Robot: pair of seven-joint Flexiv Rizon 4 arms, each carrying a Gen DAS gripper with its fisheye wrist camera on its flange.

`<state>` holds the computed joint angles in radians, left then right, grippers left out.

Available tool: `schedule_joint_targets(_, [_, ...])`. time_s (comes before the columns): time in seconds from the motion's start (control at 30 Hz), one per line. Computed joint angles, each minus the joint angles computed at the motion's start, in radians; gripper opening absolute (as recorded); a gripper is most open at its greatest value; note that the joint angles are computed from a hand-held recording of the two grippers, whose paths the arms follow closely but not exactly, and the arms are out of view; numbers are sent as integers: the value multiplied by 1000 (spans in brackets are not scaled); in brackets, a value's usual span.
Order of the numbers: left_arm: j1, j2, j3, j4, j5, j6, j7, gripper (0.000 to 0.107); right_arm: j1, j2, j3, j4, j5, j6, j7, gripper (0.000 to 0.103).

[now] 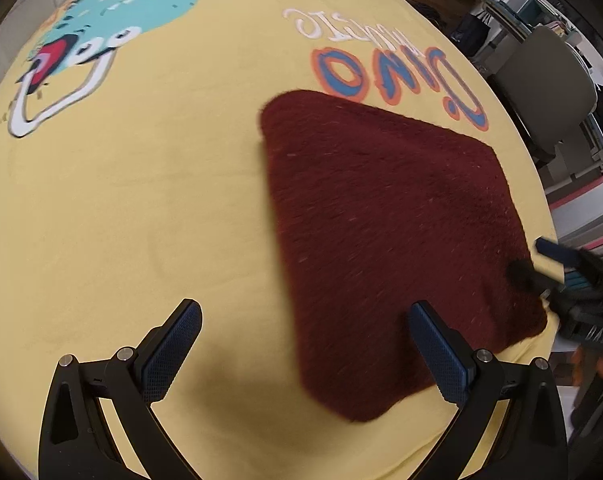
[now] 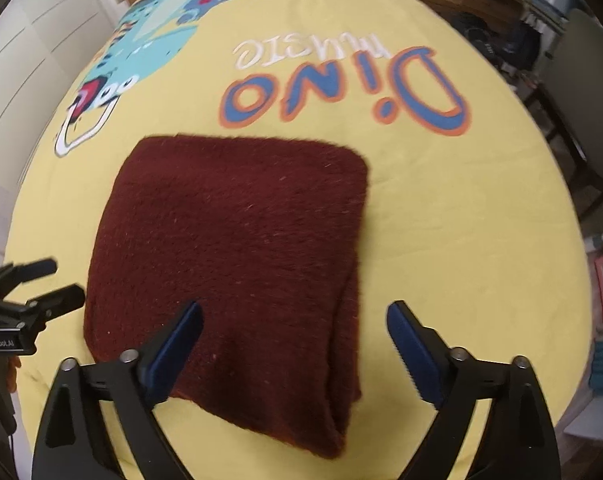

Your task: Fold small clothes

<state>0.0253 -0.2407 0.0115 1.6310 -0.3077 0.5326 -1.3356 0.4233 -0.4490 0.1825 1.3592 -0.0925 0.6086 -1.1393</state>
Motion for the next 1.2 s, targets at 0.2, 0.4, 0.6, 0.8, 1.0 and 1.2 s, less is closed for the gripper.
schedule_joint_targets(0.2, [-25,-78,-16,-40,26,4,-43,102,-3,-42,-11,14,-6,-3,1,95])
schedule_joint_targets(0.4, [-30,-96,-31,11,-16,66,-17,102,-60,-44,13,86,73,116,-28,103])
schedule_joint_targets(0.6, [-26,-108,-35,37,-50,90,-6,103,-106,-60,46,94,181,160,-65,102])
schedule_joint_targets(0.8, [-24,-111,-36,43,-55,102,1,101,-114,-75,52,62,234,112,-42,102])
schedule_joint_targets(1.0, [-6,-98,-48,72,-132,101,46,79,-153,-77,92,53,341,134,-98,74])
schedule_joint_targets(1.2, [-6,-77,-47,73,-145,88,80,57,-131,-49,81,60,346,137,-107,46])
